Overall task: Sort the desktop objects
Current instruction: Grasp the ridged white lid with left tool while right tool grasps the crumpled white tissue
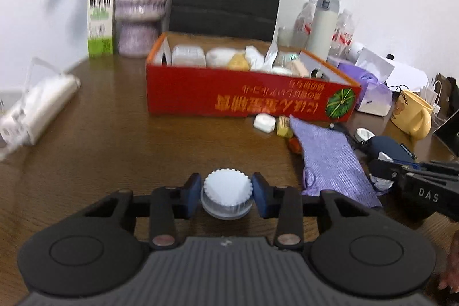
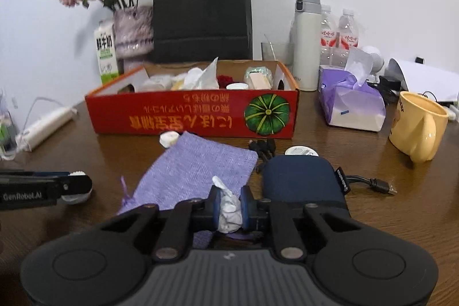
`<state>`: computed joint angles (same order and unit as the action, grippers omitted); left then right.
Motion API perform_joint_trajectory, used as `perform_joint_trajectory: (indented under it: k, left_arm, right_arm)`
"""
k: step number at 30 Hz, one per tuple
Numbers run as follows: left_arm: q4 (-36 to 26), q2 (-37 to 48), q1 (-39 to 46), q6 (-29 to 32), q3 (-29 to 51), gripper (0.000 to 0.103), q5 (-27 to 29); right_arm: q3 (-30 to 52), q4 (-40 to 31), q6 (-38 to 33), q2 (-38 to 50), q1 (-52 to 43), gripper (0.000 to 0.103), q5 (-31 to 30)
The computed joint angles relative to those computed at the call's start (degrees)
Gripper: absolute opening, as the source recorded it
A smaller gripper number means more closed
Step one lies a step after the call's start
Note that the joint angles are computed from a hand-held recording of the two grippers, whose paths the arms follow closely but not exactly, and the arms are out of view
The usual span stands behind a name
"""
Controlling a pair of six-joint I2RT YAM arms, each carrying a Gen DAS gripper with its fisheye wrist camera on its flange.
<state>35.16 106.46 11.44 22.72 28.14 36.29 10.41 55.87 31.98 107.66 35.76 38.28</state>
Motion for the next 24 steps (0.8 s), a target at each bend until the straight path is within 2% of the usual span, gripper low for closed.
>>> perform_joint_trajectory:
  k: [2, 6, 17, 24]
  left_arm:
    - [2.3, -2.5, 0.8, 0.3, -2.7, 0.039, 0.6]
    - [-2.6, -7.5, 3.2, 2.8, -5.1, 0.039, 3.4]
    - [-10.7, -18.1, 10.9, 11.6, -11.8, 0.039, 8.4]
    - [-16.5, -25.1, 14.7, 15.0, -14.0, 0.039, 11.9]
  right_arm:
    - [-1.3, -0.2, 1.0, -2.6, 2.7, 0.013, 2.3]
    - [-2.5, -4.5, 5.7, -7.6, 9.7, 0.013, 6.0]
    - [0.2, -23.5, 17.2, -15.4, 26.2, 0.012, 15.5]
    - [2.1, -39.2, 28.9, -19.8, 34.2, 0.012, 22.2]
